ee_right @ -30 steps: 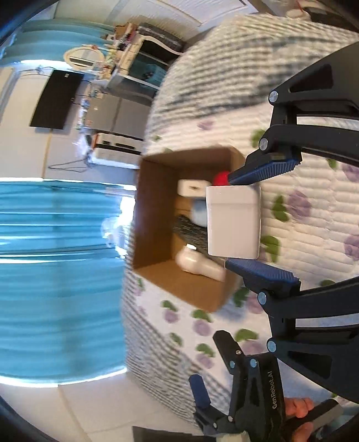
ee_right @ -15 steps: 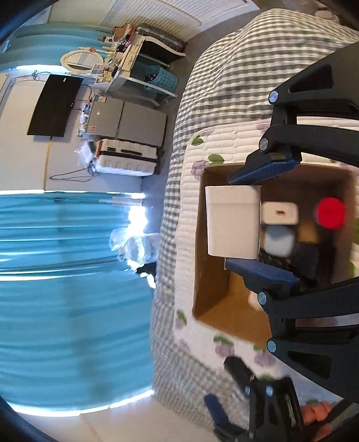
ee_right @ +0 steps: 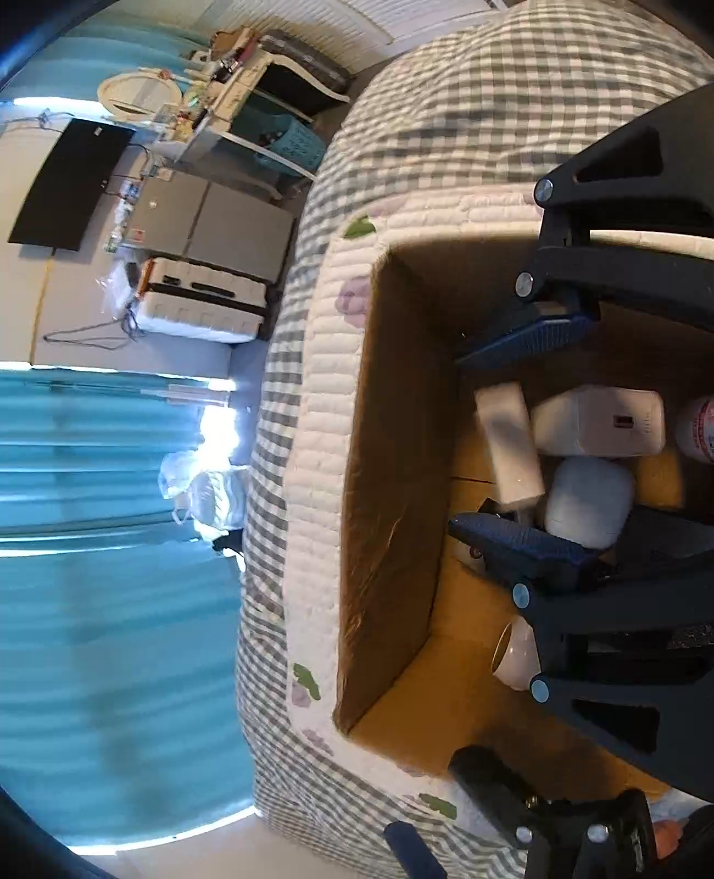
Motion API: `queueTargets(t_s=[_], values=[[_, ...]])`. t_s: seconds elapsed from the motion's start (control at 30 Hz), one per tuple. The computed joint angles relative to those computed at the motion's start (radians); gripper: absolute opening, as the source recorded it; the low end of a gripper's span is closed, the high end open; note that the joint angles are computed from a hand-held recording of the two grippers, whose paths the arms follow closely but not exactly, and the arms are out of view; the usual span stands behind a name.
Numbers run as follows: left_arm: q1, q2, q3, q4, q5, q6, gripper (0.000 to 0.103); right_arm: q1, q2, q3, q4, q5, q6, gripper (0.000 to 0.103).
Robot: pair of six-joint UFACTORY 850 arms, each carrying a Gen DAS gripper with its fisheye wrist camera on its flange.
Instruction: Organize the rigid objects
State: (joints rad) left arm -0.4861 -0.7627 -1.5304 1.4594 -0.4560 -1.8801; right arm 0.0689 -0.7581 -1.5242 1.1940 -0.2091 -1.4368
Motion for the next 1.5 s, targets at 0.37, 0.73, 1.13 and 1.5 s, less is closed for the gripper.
queueTargets(t_s=[0.37, 0.73, 1.13, 1.5], values=[[-0.086, 0.235, 0.156, 0.132, -0.104, -0.132, 0.103, -0.046, 0.309, 0.257, 0.448, -0.016, -0.432, 0.055], [-0.237, 0.469, 0.354, 0.279, -0.312, -0.269, 0.103, -0.115, 0.742, 0.590, 0.883, -0.116, -0.878, 0.062], [-0.306, 0.527, 0.526, 0.414, -0.382, -0.482, 0.103, -0.195, 0.948, 0.831, 1.135, -0.290, -1.119, 0.093], [-0.310, 0.374, 0.576, 0.551, -0.528, -0.764, 0.103, -0.176, 0.744, 0.926, 1.430, -0.545, -1.447, 0.103]])
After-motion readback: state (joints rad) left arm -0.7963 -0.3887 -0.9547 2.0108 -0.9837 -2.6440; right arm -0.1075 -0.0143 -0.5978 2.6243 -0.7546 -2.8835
